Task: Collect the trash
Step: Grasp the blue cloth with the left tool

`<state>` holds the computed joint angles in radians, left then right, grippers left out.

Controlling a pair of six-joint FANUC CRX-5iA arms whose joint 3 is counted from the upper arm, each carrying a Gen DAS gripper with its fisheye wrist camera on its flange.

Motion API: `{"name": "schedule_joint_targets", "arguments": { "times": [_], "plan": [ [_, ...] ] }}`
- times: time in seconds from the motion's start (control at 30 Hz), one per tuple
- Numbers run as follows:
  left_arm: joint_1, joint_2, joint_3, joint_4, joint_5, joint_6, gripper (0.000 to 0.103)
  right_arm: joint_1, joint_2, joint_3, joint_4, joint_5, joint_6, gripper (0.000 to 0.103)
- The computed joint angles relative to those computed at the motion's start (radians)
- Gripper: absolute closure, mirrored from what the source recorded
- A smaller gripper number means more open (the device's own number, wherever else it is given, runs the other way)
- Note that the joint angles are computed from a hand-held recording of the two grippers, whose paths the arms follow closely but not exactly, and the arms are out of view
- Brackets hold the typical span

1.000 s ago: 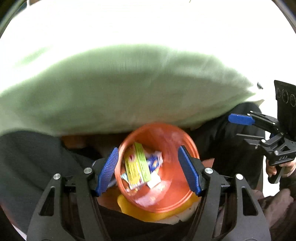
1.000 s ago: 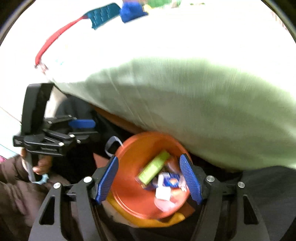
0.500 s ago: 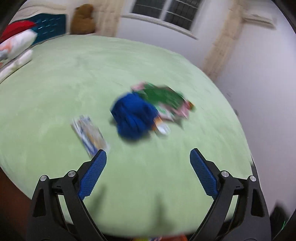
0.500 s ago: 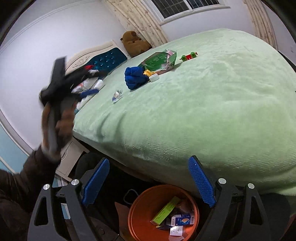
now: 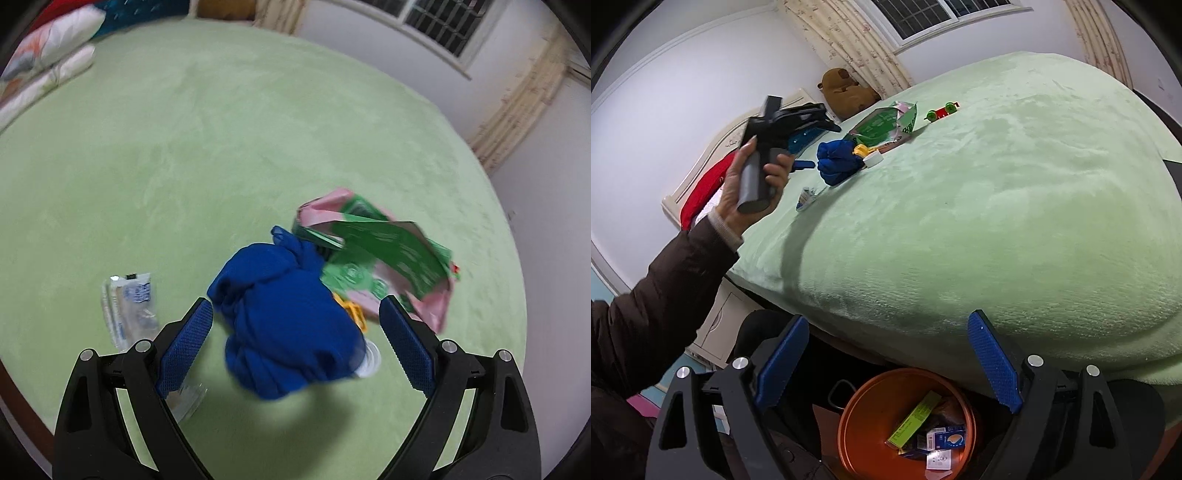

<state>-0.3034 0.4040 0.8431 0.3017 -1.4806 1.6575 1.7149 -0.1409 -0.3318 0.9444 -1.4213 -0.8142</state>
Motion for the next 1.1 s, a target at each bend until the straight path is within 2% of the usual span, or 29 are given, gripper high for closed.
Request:
{"name": "schedule_joint_targets", "arguments": {
  "times": [0.13, 0.2, 0.23, 0.47, 0.57, 0.8, 1.1],
  "plan": [
    [-0.003, 0.052, 0.052, -0.017, -0.037, 0.046, 0.014, 0.005, -0.020, -0.026, 0.006, 0.005, -0.028, 0.017],
    [-0.004, 0.060, 0.053, -0.029, -0.041, 0.058, 0.022, 0.004, -0.028, -0.035, 0.008, 0.011, -0.034, 0.017],
    [-0.005, 0.064, 0.053, -0.035, -0.045, 0.053, 0.031, 0.003, -0.028, -0.034, 0.007, 0.012, -0.031, 0.017],
    [-0.014, 0.016, -0.008, -0.069, 0.021, -0.034, 0.044, -0.005, -0.020, -0.020, -0.006, 0.009, -0.009, 0.016],
    [-0.005, -0.004, -0.033, -0.045, 0.046, -0.062, 0.046, -0.004, -0.017, -0.014, -0.008, 0.005, -0.009, 0.016],
    [0.046, -0.108, -0.153, 0.091, 0.131, -0.169, 0.046, -0.016, -0.006, 0.011, -0.011, 0.001, 0.040, 0.016],
    [0.065, -0.336, -0.419, 0.190, 0.243, -0.404, 0.046, -0.055, 0.015, 0.059, -0.014, 0.019, 0.152, 0.016]
  ]
}}
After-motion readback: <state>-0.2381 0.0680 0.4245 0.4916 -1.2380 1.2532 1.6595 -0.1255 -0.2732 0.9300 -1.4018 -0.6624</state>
